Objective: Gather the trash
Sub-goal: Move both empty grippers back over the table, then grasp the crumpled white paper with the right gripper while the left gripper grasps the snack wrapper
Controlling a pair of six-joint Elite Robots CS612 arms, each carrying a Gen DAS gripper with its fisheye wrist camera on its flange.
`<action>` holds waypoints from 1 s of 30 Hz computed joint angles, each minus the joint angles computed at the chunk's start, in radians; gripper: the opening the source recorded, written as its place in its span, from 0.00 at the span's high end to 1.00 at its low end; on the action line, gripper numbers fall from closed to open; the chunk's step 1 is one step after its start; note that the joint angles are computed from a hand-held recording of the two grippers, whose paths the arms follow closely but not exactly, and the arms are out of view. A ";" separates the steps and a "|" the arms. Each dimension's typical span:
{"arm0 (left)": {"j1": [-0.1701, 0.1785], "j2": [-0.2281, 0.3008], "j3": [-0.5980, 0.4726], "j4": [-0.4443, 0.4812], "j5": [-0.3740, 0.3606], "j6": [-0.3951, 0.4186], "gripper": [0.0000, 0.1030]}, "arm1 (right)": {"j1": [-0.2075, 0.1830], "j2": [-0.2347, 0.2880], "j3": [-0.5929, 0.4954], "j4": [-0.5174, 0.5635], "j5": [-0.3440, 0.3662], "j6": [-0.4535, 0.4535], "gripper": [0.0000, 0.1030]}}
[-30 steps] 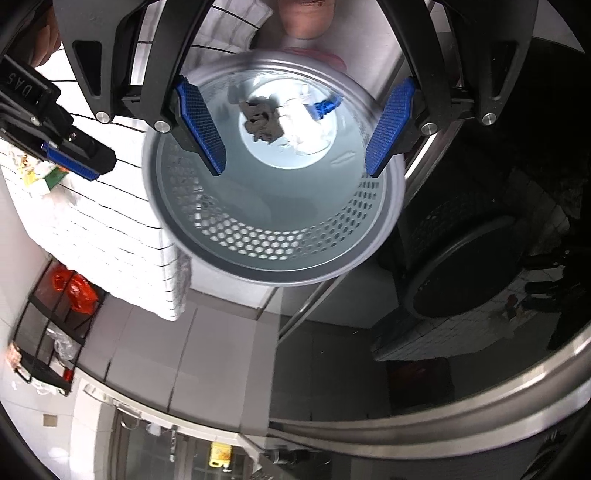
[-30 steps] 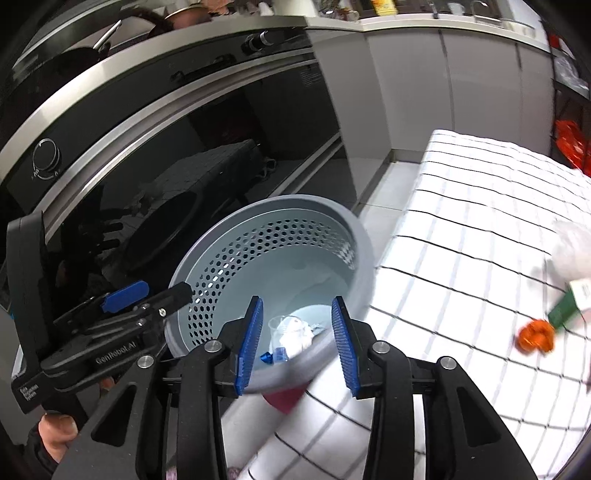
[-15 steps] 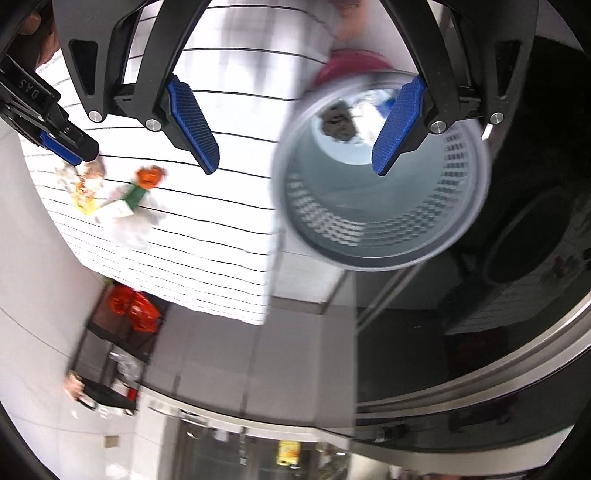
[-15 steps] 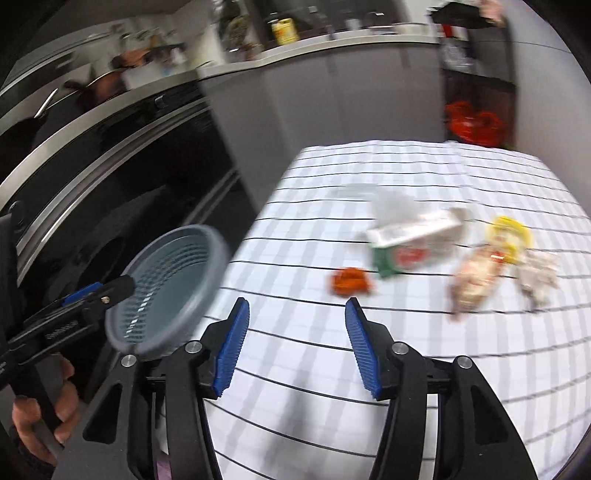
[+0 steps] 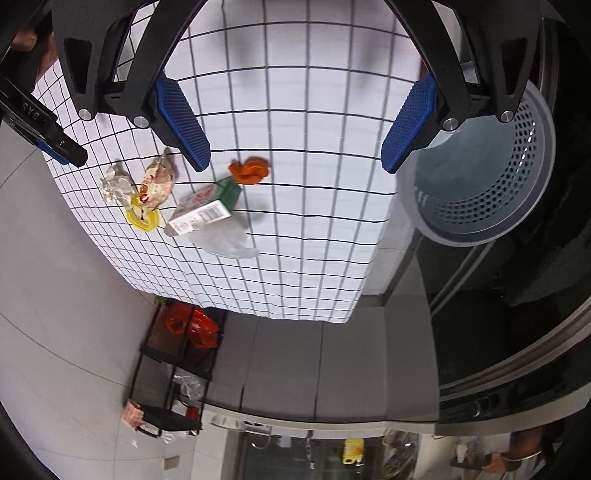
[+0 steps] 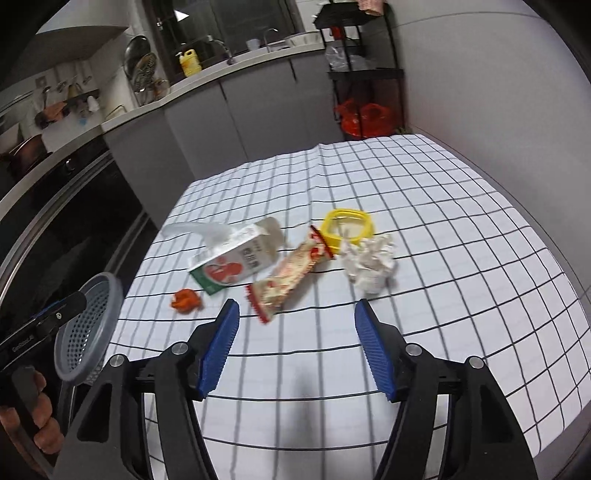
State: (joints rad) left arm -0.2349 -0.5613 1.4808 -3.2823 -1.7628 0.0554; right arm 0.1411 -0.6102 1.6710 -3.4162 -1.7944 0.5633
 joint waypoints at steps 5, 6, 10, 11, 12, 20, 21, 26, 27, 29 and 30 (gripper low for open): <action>-0.029 0.007 -0.003 0.017 0.009 0.019 0.11 | -0.025 0.014 -0.007 0.021 -0.003 0.003 0.37; -0.034 0.009 -0.004 0.021 0.011 0.022 0.11 | -0.031 0.018 -0.011 0.029 0.000 0.003 0.37; -0.053 0.016 -0.012 0.032 0.019 0.029 0.10 | -0.051 0.032 -0.036 0.065 0.007 -0.024 0.36; -0.058 0.020 -0.016 0.034 0.021 0.030 0.10 | -0.055 0.036 -0.043 0.070 0.009 -0.033 0.36; -0.062 0.023 -0.019 0.037 0.023 0.031 0.10 | -0.057 0.039 -0.047 0.074 0.008 -0.038 0.35; -0.087 0.051 -0.060 0.083 0.036 0.039 0.10 | -0.089 0.069 -0.096 0.130 0.048 -0.056 0.35; -0.090 0.053 -0.063 0.086 0.035 0.040 0.10 | -0.092 0.071 -0.100 0.138 0.054 -0.059 0.35; -0.102 0.064 -0.075 0.100 0.035 0.052 0.10 | -0.103 0.087 -0.120 0.158 0.078 -0.078 0.35; -0.104 0.066 -0.076 0.103 0.037 0.055 0.10 | -0.103 0.091 -0.125 0.162 0.079 -0.083 0.35; -0.108 0.069 -0.080 0.108 0.041 0.061 0.10 | -0.106 0.096 -0.135 0.171 0.085 -0.091 0.35; -0.109 0.070 -0.081 0.110 0.042 0.063 0.10 | -0.107 0.098 -0.139 0.170 0.086 -0.095 0.36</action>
